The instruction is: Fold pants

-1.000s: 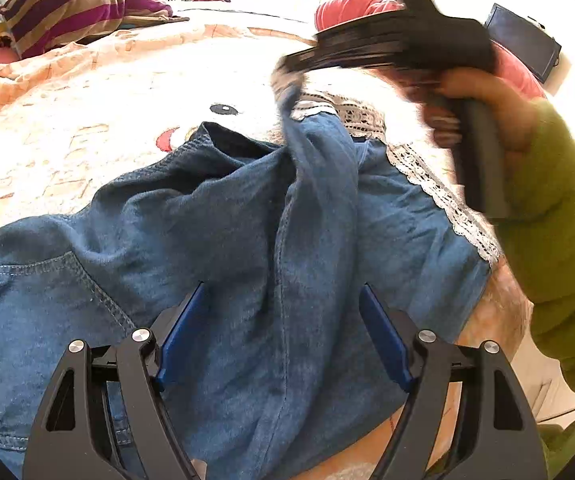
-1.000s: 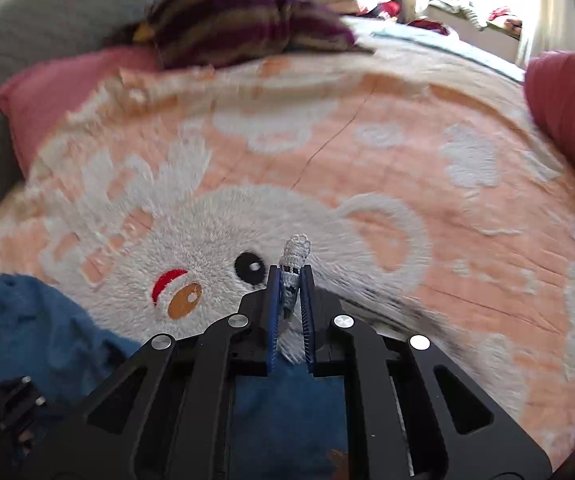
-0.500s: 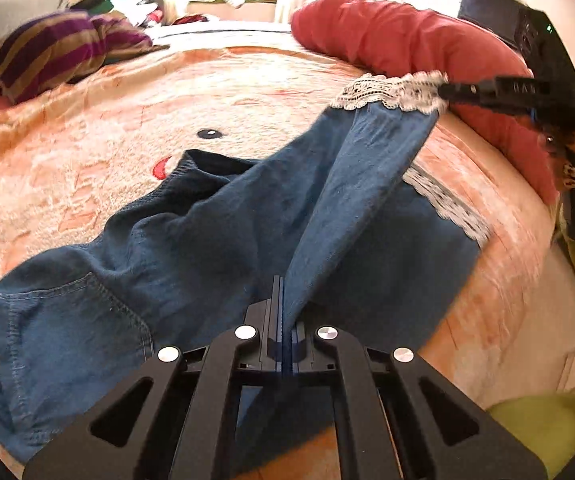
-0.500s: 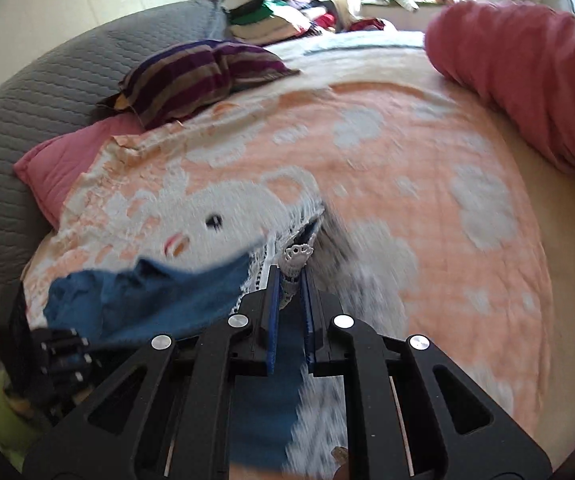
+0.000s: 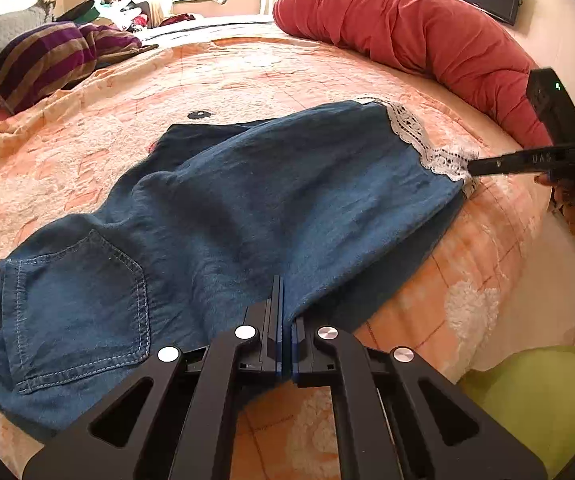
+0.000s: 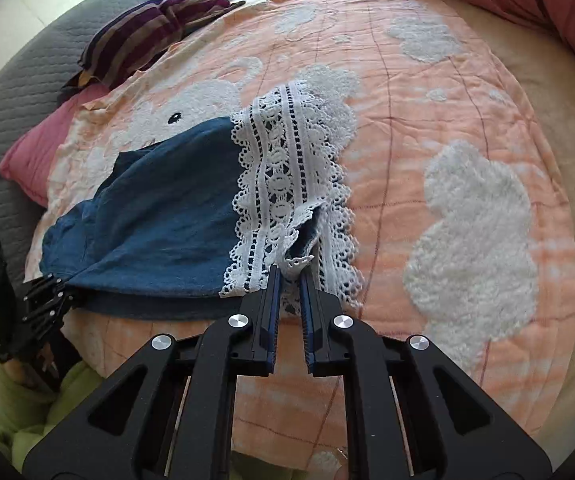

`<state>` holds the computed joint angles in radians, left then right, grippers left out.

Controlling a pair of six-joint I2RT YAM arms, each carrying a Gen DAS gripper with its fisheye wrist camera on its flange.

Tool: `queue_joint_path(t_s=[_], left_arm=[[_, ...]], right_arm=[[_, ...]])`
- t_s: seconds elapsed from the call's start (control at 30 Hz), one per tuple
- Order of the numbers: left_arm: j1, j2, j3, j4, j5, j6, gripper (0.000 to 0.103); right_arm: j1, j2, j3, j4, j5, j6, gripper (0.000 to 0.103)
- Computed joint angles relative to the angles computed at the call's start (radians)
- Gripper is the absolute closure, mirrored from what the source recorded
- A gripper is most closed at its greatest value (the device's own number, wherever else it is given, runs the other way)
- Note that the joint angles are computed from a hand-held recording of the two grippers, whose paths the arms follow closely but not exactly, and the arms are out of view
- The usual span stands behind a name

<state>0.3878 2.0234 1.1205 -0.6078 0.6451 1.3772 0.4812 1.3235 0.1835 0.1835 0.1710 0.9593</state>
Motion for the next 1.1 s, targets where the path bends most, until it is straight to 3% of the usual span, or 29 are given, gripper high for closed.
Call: queue_joint_path(t_s=[0.1,0.27,0.4,0.43,0.47,0.5,0.57,0.63,0.73,0.8,0.87,0.97,1.1], left_arm=[[-0.005,-0.017,-0.030,0.007,-0.022,0.037,0.100],[-0.031,-0.023,-0.066,0.066,-0.057,0.028,0.097],[-0.030,-0.007,-0.046,0.043,-0.058,0.025,0.094],[-0.027,-0.002,-0.036,0.028,-0.054,0.026,0.090],[-0.024,0.004,-0.022,0.006,-0.052,0.031,0.076],[-0.016,0.006,-0.009,-0.022,-0.050,0.044,0.052],[0.010,0.010,0.023,-0.097,-0.030,0.085,0.034],[0.048,0.013,0.068,-0.177,0.003,0.122,0.034],[0.116,0.038,0.191,-0.287,0.072,0.095,0.028],[0.164,0.049,0.261,-0.281,0.118,0.018,0.020],[0.205,0.079,0.341,-0.212,0.125,-0.145,0.014],[0.236,0.154,0.448,-0.079,0.062,-0.409,0.008],[0.240,0.308,0.636,-0.093,-0.026,-0.590,0.005]], right_arm=[[0.004,0.006,-0.003,-0.014,0.002,0.003,0.098],[-0.018,0.101,-0.056,0.124,-0.020,0.020,0.098],[-0.021,0.001,-0.030,-0.027,-0.011,0.014,0.095],[-0.016,-0.053,-0.019,-0.107,0.024,0.019,0.089],[0.007,-0.106,0.006,-0.209,0.090,0.024,0.087],[0.036,-0.171,0.029,-0.305,0.169,0.015,0.086],[0.063,-0.229,0.047,-0.351,0.232,-0.014,0.082],[0.080,-0.189,0.073,-0.289,0.237,-0.085,0.070],[0.071,-0.024,0.116,-0.110,0.156,-0.190,0.067],[0.050,0.102,0.156,-0.018,0.098,-0.245,0.062],[0.034,0.192,0.189,0.015,0.070,-0.271,0.060],[0.003,0.284,0.208,0.041,0.027,-0.293,0.059],[0.006,0.319,0.188,0.090,0.013,-0.290,0.057]])
